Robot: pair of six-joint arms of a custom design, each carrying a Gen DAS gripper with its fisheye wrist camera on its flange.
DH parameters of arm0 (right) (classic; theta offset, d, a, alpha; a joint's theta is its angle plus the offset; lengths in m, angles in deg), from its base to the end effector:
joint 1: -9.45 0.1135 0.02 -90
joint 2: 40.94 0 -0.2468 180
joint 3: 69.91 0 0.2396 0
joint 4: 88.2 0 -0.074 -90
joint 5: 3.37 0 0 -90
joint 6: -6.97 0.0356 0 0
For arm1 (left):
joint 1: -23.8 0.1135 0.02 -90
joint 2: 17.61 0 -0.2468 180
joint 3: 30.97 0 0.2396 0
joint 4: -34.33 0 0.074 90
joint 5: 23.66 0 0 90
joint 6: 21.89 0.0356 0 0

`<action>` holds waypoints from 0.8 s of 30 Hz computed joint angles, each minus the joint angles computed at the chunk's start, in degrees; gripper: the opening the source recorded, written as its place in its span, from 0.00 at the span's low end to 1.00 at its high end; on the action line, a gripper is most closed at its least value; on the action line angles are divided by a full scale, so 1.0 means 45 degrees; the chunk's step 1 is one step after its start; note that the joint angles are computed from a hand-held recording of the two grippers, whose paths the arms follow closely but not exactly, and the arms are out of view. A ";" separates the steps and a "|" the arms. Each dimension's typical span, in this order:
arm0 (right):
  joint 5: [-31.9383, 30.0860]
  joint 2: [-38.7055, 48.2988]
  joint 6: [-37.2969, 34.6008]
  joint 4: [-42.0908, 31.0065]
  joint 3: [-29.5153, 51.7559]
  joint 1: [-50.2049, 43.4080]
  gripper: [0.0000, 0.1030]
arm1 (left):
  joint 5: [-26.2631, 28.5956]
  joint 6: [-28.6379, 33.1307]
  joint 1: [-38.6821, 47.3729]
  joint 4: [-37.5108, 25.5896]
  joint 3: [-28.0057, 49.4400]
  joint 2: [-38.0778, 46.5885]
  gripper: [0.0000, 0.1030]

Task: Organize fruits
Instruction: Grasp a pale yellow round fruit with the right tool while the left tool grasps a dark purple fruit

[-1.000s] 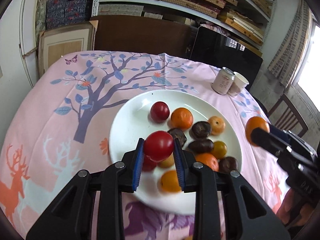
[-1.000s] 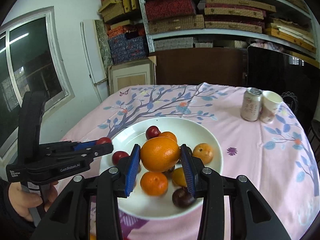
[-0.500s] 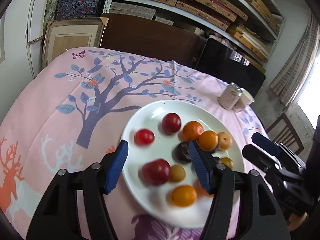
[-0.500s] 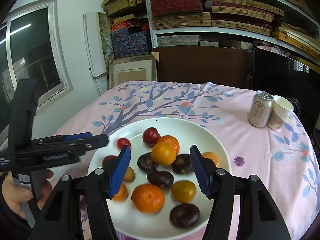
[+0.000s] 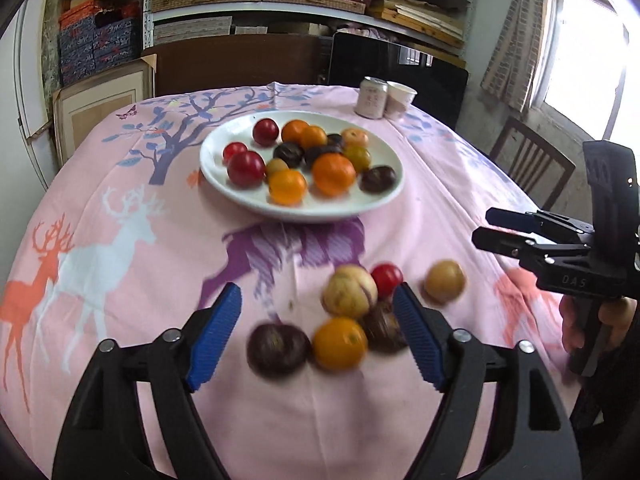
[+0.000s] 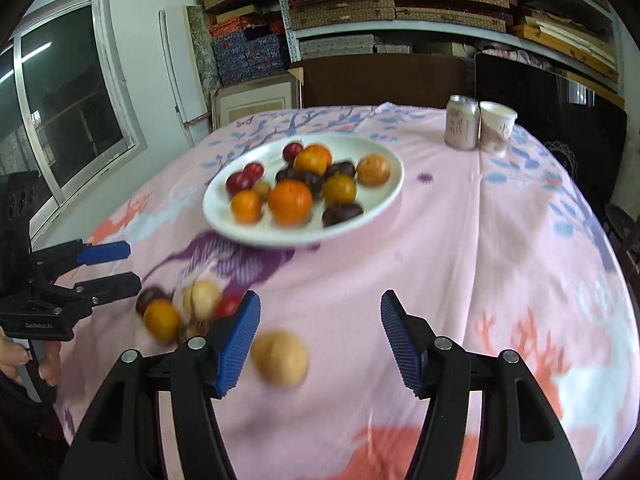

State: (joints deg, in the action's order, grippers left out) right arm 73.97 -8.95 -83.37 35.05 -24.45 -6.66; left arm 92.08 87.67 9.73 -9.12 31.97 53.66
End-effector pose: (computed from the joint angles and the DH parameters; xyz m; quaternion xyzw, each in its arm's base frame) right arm 0.1202 -0.0266 0.2255 0.0819 0.9098 0.0438 0.4045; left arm 0.2324 -0.0742 0.2292 0.3363 0.8607 -0.1949 0.3289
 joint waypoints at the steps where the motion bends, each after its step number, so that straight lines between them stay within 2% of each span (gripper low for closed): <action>1: 0.0101 -0.0590 0.0162 -0.0345 -0.0313 0.0308 0.62 | 0.0052 0.0042 0.0055 0.0101 -0.0525 -0.0388 0.77; 5: 0.1887 -0.1404 0.1359 -0.0661 -0.0959 0.2863 0.61 | -0.0349 0.0126 0.0089 0.0273 -0.1618 -0.0882 0.77; 8: 0.2960 -0.1018 0.2226 -0.0291 -0.1022 0.4375 0.61 | -0.0185 0.0182 0.0380 0.0228 -0.2086 -0.1296 0.77; 10: 0.3380 -0.0363 0.2634 0.0093 -0.0953 0.4855 0.61 | -0.0245 0.0182 0.0414 0.0184 -0.2308 -0.1484 0.77; 12: 0.3170 0.0189 0.2691 0.0488 -0.0920 0.4736 0.61 | -0.0643 0.0048 0.0165 0.0329 -0.2501 -0.1654 0.77; 16: 0.3965 0.1294 0.3225 0.0899 -0.0729 0.5347 0.47 | -0.1026 -0.0151 -0.0010 0.0496 -0.2511 -0.1656 0.77; 17: 0.3987 0.1272 0.3270 0.0903 -0.0747 0.5318 0.44 | -0.1040 -0.0217 0.0019 0.0498 -0.2479 -0.1585 0.77; 18: 0.3824 0.1138 0.3226 0.0906 -0.0789 0.5145 0.37 | -0.0990 -0.0293 0.0119 0.0486 -0.2407 -0.1471 0.77; 19: 0.3512 0.0941 0.3134 0.0901 -0.0847 0.4851 0.36 | -0.0945 -0.0356 0.0218 0.0488 -0.2350 -0.1381 0.77; 21: 0.2740 0.0686 0.2981 0.0852 -0.0958 0.4184 0.36 | -0.1041 -0.0479 0.0321 0.0535 -0.2269 -0.1271 0.77; 24: 0.2325 0.0748 0.2875 0.0889 -0.0965 0.3786 0.36 | -0.1586 -0.0468 0.0228 0.0647 -0.2097 -0.1041 0.77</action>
State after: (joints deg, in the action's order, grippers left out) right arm 84.43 -5.59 -70.43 39.06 -28.79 10.37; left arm 84.94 85.56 10.76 -6.21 22.54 48.97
